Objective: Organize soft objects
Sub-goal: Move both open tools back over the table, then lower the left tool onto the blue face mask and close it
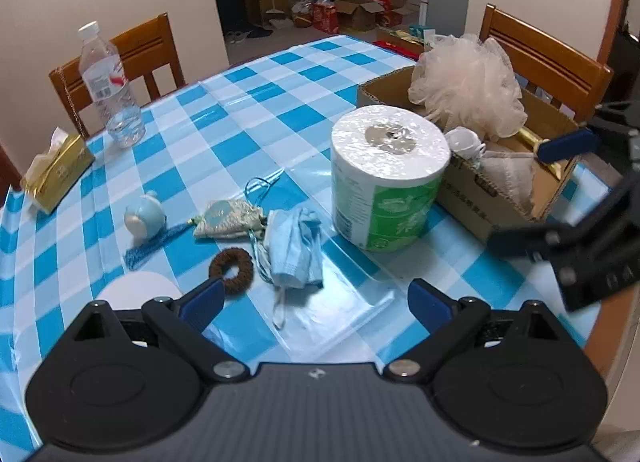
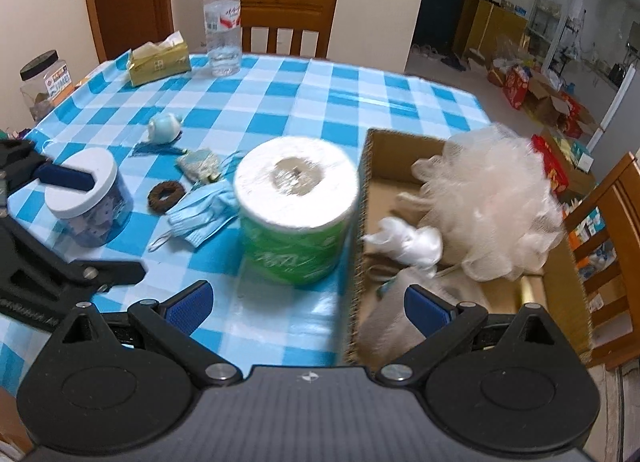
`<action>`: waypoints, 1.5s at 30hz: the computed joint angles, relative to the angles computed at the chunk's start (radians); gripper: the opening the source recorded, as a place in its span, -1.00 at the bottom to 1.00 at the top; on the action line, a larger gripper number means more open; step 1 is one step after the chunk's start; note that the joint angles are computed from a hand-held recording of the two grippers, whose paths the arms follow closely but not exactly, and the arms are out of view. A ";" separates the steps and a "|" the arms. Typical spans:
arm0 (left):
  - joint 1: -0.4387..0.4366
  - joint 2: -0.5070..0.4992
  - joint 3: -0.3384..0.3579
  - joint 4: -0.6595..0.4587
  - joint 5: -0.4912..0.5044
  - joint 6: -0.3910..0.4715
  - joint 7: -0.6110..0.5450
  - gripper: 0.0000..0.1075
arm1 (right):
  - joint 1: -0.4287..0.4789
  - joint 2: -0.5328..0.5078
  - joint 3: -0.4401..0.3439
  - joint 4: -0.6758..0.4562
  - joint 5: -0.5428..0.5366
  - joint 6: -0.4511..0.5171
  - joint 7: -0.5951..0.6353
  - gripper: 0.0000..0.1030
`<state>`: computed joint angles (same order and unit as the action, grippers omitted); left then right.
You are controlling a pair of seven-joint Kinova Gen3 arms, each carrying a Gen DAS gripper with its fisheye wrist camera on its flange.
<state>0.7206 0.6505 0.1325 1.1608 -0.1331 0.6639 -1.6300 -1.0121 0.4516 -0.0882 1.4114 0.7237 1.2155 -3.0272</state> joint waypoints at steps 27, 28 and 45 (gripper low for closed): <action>0.073 0.368 -0.078 -0.603 -0.013 0.343 -0.037 0.08 | 0.094 0.013 -0.002 0.102 -0.169 -0.370 0.281 1.00; 0.073 0.377 -0.079 -0.619 -0.009 0.354 -0.038 0.08 | 0.098 0.012 -0.001 0.107 -0.178 -0.384 0.285 1.00; 0.061 0.464 -0.079 -0.794 0.068 0.486 -0.042 -0.43 | 0.099 0.004 0.024 0.131 -0.223 -0.443 0.306 1.00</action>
